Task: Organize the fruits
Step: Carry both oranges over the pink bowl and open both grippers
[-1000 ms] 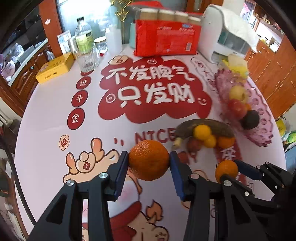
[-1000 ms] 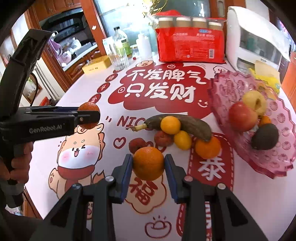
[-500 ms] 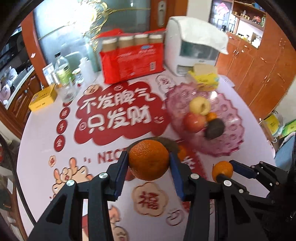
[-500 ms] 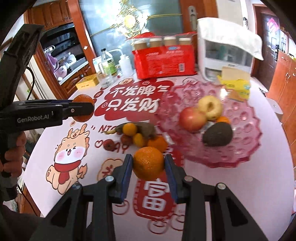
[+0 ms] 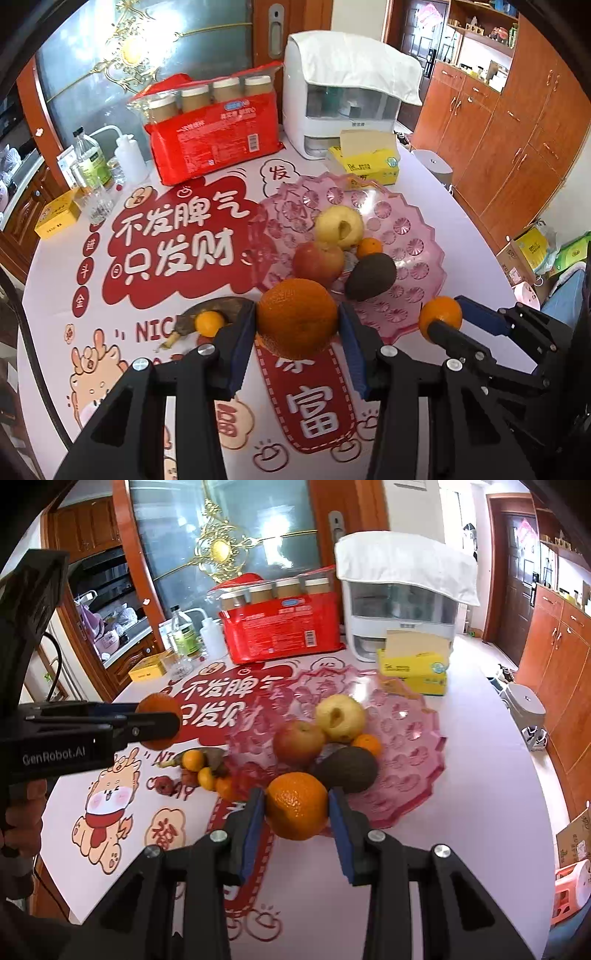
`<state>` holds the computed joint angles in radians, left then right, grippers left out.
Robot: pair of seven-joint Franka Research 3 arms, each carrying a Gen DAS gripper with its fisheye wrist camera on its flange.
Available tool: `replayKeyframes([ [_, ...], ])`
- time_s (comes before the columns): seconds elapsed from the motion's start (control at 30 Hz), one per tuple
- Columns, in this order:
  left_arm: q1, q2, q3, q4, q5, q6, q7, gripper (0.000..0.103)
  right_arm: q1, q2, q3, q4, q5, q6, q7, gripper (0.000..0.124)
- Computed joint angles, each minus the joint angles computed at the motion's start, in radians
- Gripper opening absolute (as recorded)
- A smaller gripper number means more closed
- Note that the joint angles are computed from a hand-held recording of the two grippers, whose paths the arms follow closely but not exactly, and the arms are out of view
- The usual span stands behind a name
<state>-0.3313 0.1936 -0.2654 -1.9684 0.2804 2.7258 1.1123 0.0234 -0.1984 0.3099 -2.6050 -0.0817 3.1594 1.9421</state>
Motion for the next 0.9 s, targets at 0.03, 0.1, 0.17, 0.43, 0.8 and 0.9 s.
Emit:
replayKeyframes([
  [0.03,-0.004,0.011,-0.001,0.012,0.002,-0.006,-0.004,0.043,0.015,0.003,-0.024,-0.002,0.009,0.003,-0.017,0.036],
  [0.1,-0.012,0.039,-0.002,0.041,0.005,-0.023,-0.009,0.043,0.030,0.013,-0.055,-0.002,0.025,0.007,-0.042,0.036],
  [0.17,-0.021,0.070,-0.004,0.077,0.007,-0.048,-0.009,0.043,0.054,0.024,-0.089,-0.001,0.052,0.013,-0.071,0.036],
  [0.43,-0.046,0.185,-0.014,0.207,-0.008,-0.135,0.035,0.044,0.153,0.079,-0.212,0.025,0.199,0.015,-0.215,0.036],
  [0.8,-0.060,0.257,-0.015,0.275,-0.047,-0.171,0.089,0.052,0.124,0.124,-0.202,0.047,0.199,0.013,-0.172,0.038],
  [0.9,-0.054,0.232,-0.008,0.247,-0.045,-0.141,0.077,0.063,0.200,0.133,-0.259,0.060,0.328,-0.001,-0.268,0.038],
])
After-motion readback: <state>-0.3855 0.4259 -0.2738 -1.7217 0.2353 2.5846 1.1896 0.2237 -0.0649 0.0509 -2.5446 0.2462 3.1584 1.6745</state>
